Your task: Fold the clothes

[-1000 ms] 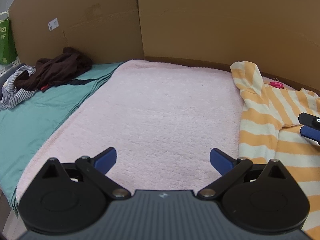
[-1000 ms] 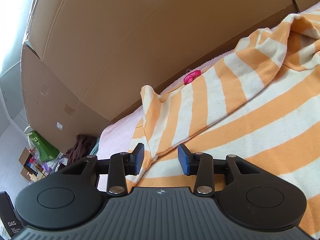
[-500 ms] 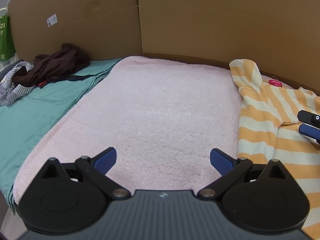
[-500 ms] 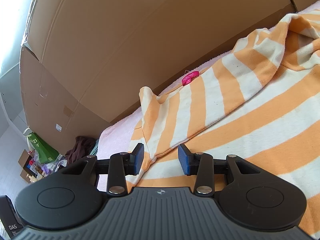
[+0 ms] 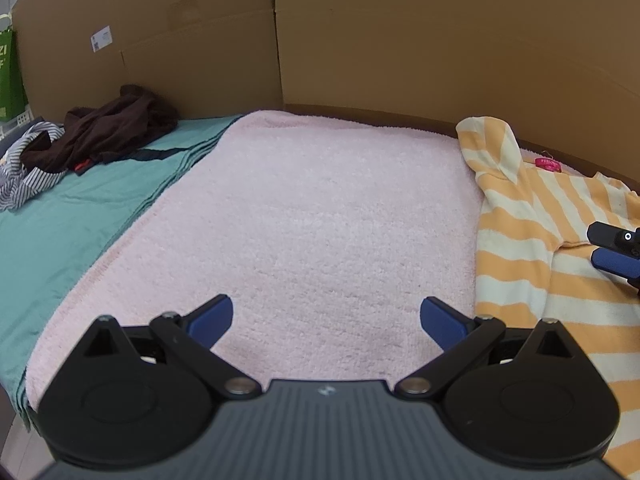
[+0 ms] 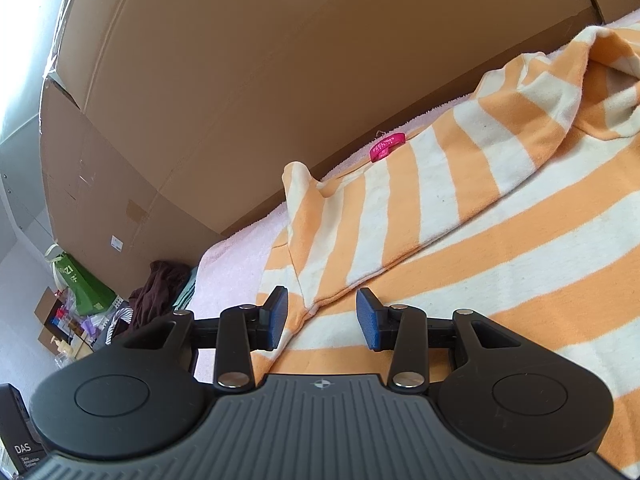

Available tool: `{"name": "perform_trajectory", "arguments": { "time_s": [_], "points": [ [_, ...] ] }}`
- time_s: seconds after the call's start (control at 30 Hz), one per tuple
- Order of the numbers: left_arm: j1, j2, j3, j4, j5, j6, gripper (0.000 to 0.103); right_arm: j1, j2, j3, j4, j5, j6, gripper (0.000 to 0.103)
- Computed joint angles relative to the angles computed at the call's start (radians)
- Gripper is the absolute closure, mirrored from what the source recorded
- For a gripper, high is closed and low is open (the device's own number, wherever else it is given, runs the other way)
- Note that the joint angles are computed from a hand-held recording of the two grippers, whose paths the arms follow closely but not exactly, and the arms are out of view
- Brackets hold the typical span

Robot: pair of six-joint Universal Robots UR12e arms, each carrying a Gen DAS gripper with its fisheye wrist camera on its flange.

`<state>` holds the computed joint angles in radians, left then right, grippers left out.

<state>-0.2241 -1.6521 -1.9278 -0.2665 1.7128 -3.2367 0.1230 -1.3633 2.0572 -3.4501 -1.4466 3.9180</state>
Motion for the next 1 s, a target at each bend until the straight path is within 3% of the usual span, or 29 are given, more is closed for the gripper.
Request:
{"name": "perform_trajectory", "arguments": {
  "time_s": [0.2,0.43,1.0],
  "points": [
    [0.005,0.002,-0.001,-0.001,-0.013,-0.009,0.003,0.029,-0.016,-0.012,0.044,-0.071,-0.004,0.062],
    [0.01,0.004,-0.002,-0.008,-0.024,-0.014,0.003,0.085,-0.026,-0.052,0.157,-0.2,-0.11,0.062],
    [0.016,0.002,0.001,-0.025,-0.03,-0.019,0.001,0.087,-0.02,-0.091,0.264,-0.18,-0.043,0.062]
  ]
}}
